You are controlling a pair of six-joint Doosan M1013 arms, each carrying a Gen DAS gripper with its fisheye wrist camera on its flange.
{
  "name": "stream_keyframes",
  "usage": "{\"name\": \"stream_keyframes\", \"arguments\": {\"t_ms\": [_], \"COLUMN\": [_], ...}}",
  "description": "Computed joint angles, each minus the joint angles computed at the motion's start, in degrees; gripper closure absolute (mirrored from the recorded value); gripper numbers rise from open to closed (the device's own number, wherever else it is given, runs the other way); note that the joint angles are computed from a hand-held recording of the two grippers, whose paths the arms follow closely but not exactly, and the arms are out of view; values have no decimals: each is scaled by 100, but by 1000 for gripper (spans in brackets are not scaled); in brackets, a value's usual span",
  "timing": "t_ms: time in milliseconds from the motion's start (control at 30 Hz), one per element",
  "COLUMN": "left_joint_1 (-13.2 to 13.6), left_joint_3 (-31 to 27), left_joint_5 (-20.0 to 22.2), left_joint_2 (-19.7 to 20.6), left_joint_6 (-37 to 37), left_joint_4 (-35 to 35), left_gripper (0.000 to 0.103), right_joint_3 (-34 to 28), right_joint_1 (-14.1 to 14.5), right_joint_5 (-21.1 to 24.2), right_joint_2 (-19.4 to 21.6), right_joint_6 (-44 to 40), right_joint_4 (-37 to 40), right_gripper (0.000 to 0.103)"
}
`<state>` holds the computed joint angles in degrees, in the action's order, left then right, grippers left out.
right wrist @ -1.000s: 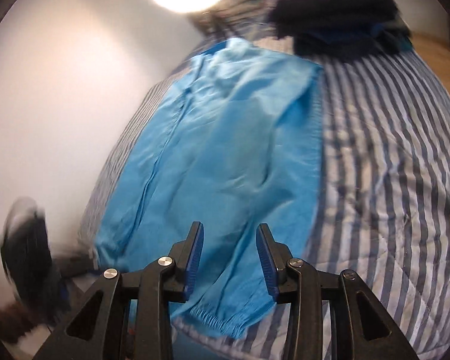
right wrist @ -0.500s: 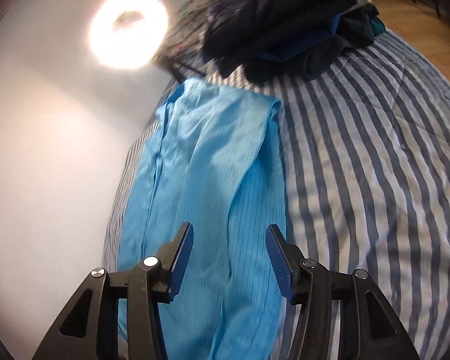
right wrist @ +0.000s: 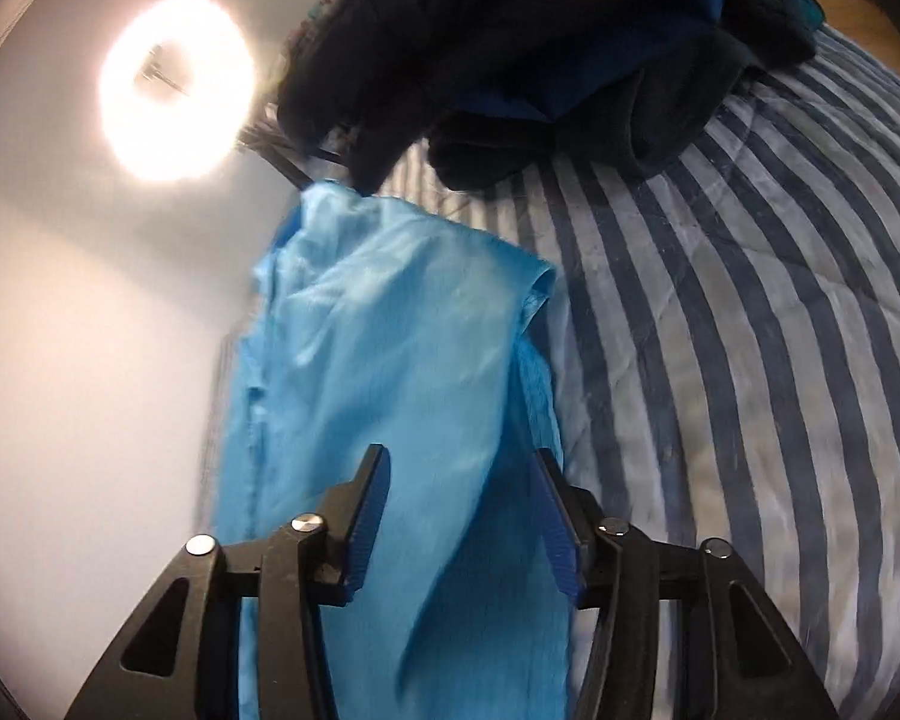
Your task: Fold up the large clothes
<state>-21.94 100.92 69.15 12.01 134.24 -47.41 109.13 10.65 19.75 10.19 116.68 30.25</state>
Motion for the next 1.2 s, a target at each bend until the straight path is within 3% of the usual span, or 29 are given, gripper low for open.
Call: {"name": "stream_keyframes", "arguments": {"t_ms": [100, 233, 367, 600, 667, 733, 767, 833, 900, 1000, 1067, 1200], "left_joint_1": [21, -86, -294, -694, -738, -751, -743, -698, -624, -453, -358, -286], "left_joint_3": [-21, -58, -112, -165, -171, -197, -207, -205, -192, -255, -284, -264], "left_joint_5": [190, 309, 341, 369, 363, 395, 416, 459, 487, 572, 421, -587], "left_joint_2": [12, 13, 53, 184, 233, 252, 243, 173, 93, 46, 18, -93], "left_joint_6": [5, 69, 98, 96, -63, -116, -84, 177, 415, 456, 402, 194], "left_joint_4": [-183, -289, -281, 206, 353, 374, 365, 259, 163, 36, -29, 204], "left_gripper": [97, 97, 97, 97, 97, 93, 91, 72, 64, 64, 64, 64], "right_joint_3": [-111, -277, -288, -354, -280, -142, -77, 27, 176, 616, 903, 1558], "right_joint_1": [-15, -9, 6, 37, 8, -55, -60, -46, -19, 28, 133, 519], "right_joint_5": [-71, 35, 47, 622, 741, 554, 499, 489, 432, 141, 34, -528], "right_joint_2": [59, 87, 86, 139, 112, 33, -28, -197, -380, -788, -1054, -1549], "right_joint_6": [409, 1254, 1745, 2481, 2270, 2069, 2061, 2006, 1813, 1250, 1098, 559], "right_joint_4": [-578, -1659, -2109, -3076, -2844, -2453, -2413, -2428, -2273, -1378, -962, 186], "right_gripper": [103, 103, 103, 103, 97, 92, 83, 72, 66, 61, 57, 53]}}
